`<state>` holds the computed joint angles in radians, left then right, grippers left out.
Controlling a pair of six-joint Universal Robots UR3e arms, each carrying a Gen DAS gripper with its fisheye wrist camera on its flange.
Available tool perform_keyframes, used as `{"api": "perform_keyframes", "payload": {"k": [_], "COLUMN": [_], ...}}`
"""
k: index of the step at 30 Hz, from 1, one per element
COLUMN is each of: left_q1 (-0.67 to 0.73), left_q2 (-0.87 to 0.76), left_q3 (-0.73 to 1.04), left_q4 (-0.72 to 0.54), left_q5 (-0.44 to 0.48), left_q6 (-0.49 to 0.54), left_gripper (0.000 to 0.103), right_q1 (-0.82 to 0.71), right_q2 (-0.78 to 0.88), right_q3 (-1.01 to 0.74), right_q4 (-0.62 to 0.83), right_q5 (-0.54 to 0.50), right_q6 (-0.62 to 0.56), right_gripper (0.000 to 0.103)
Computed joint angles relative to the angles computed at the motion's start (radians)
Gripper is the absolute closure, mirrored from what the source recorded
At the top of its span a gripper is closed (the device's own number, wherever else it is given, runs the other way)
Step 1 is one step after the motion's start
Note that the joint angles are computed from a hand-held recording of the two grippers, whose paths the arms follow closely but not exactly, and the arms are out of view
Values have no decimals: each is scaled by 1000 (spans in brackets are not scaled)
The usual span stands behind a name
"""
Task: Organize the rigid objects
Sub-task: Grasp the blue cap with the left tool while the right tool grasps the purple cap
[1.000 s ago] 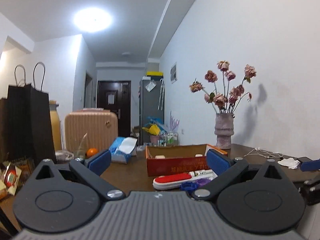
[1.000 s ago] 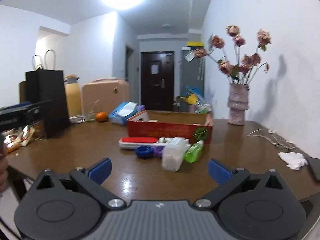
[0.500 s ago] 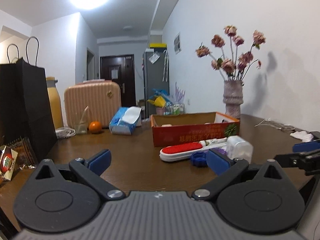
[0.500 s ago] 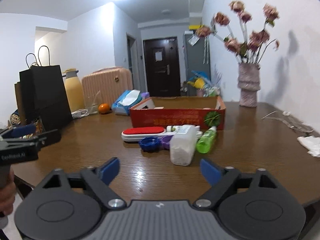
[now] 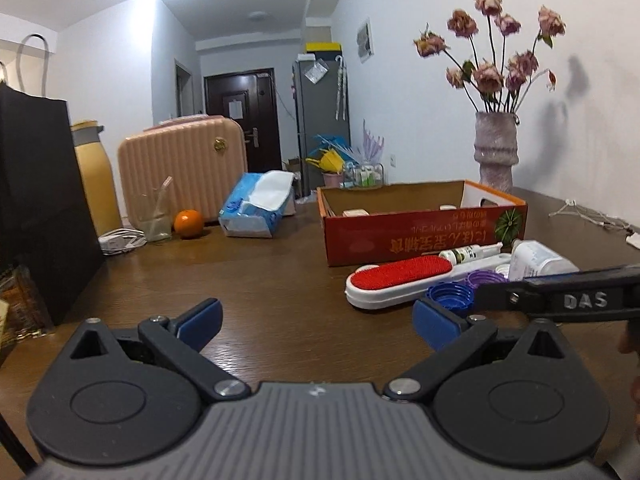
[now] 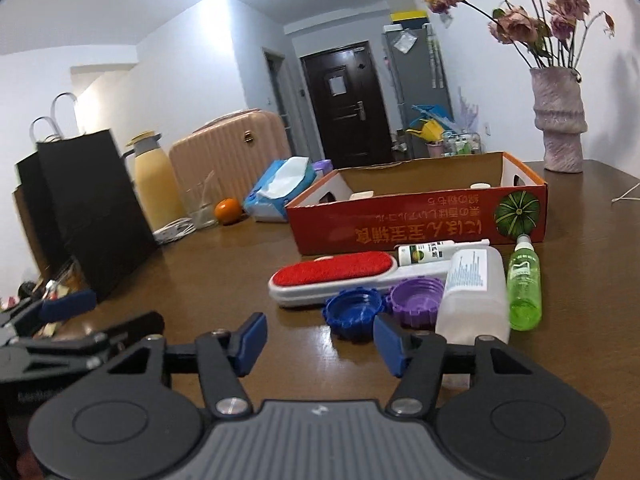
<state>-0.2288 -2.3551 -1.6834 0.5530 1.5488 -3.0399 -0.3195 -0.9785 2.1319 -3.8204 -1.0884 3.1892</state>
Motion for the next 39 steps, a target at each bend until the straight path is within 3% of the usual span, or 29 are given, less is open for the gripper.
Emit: {"api": "perform_keyframes", "payload": {"k": [6,10,16,18,20,22,30,35,39], "left_q1": [-29,-44,-80,-84,-89,-95,-98,-98,-78], "left_q2": [-104,-168,-279,-311,-345,-390,-501,-484,-411], "left_q3": [217,358,625,716,809,911,1166,1128,977], "left_q4": [-181,-281,-508,-605,-705,-790,-978,-953,-865], "left_q5": [19,-33,-120,-145,-156,-155,-192,-183,-186], "left_q6": [27,40,60,53,42,28,10,11,10], "left_gripper": [0,0,0,6,17,22,49,50,50], "right_q1": [63,78,63,36,-15,-52,-62,-50,-35], "right_q2": [84,112,132,122,101,98,119,137,144], "right_q3": [-157,-189,-250,-256,-257,-266,-353,-421,-469], "right_q4": [90,66,110,131,174,199,338,432,499], "right_q5": [-153,-308,-390,-357,-259,-185,-97,-73,-76], "right_q6": [17,15,-47,-57,-67,-76,-155,-190,-210], "right_gripper": [42,31,21,21,21,21,23,25,28]}}
